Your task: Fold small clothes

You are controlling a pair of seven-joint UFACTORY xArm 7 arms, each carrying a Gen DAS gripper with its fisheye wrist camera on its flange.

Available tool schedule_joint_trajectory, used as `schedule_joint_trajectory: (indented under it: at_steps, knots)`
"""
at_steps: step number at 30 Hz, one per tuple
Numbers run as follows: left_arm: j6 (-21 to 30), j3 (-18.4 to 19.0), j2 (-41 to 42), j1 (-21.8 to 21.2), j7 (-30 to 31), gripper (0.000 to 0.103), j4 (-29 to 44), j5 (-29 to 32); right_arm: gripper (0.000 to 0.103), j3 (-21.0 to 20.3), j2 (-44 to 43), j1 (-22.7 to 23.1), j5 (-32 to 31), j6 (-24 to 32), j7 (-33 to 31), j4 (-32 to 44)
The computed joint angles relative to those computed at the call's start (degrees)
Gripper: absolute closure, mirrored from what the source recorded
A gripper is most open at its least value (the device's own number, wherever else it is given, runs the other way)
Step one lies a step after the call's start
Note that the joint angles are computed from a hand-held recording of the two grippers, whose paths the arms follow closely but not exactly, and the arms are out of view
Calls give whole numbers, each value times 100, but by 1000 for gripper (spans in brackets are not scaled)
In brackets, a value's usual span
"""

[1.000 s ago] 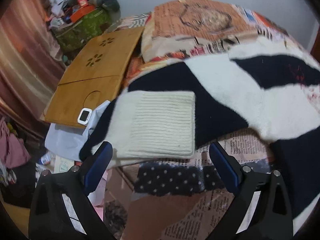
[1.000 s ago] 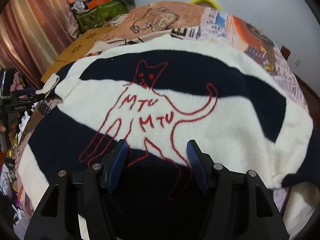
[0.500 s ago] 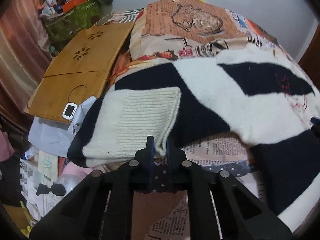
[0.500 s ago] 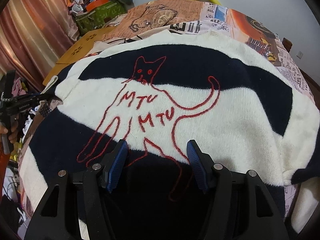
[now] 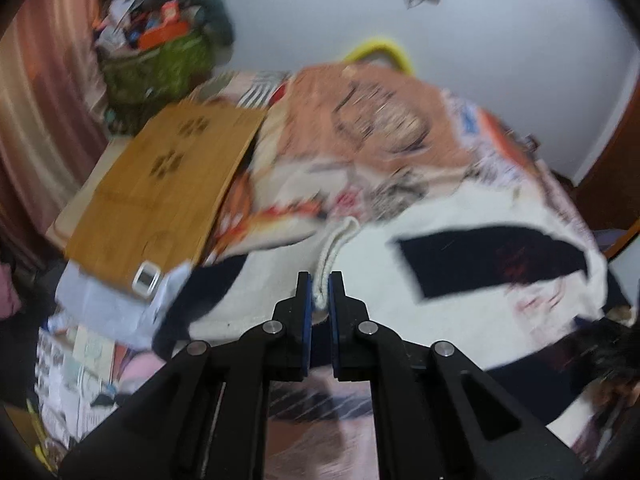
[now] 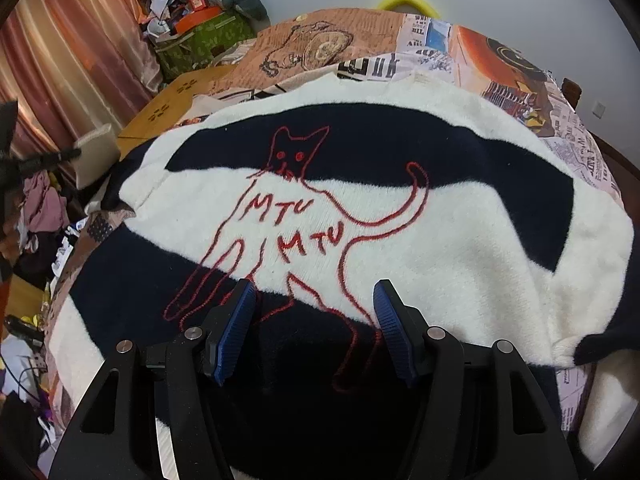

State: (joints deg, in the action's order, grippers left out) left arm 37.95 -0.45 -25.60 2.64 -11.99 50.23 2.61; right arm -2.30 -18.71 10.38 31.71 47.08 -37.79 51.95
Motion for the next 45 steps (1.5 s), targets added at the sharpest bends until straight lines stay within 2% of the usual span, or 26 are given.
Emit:
schedule_joint_trajectory:
  at_steps: [8,14,20,25,26,27,29,31,33,37,41,45]
  knots:
    - [28,-454,1162,-761,-99,96,1865,-380,46,-209,-7,-37,380,33,-332,154]
    - [139,-872,2365,-1352,-587,96,3205,66,46,-421,70,-161,770,122,-751,432]
    - [486,-891,3613,-2079,-999,96,4353,364,46,-635,225,-437,1266,277,-1110,659]
    - [1138,-841,4353,-2461,-942,94,4992,208,45,-674,309,-712,1432,441,-1138,750]
    - [1198,-826,4362,-2494,-883,93,4966,188,45,-670,319,-756,1458,450,-1125,750]
    - [1271,-806,4379,-2543,-844,88,4956,221,45,-659,333,-791,1466,473,-1099,776]
    - [1272,-731,4206,-2609,-859,71,4704,375,45,-625,355,-841,1490,480,-1030,794]
    - [1059,-656,3845,-2618,-904,46,4211,622,45,-577,385,-863,1491,494,-961,835]
    - [796,-597,3485,-2565,-1028,37,3724,916,45,-547,427,-875,1471,494,-948,880]
    - [549,-514,2739,-2232,-1204,27,2808,1428,45,-375,565,-834,1317,342,-830,990]
    - [531,-474,2154,-1741,-1271,26,2069,1643,45,-169,915,-781,992,160,-547,1230]
    - [506,-384,1675,-1243,-1253,26,1409,1572,45,47,1305,-764,462,-20,-129,1498]
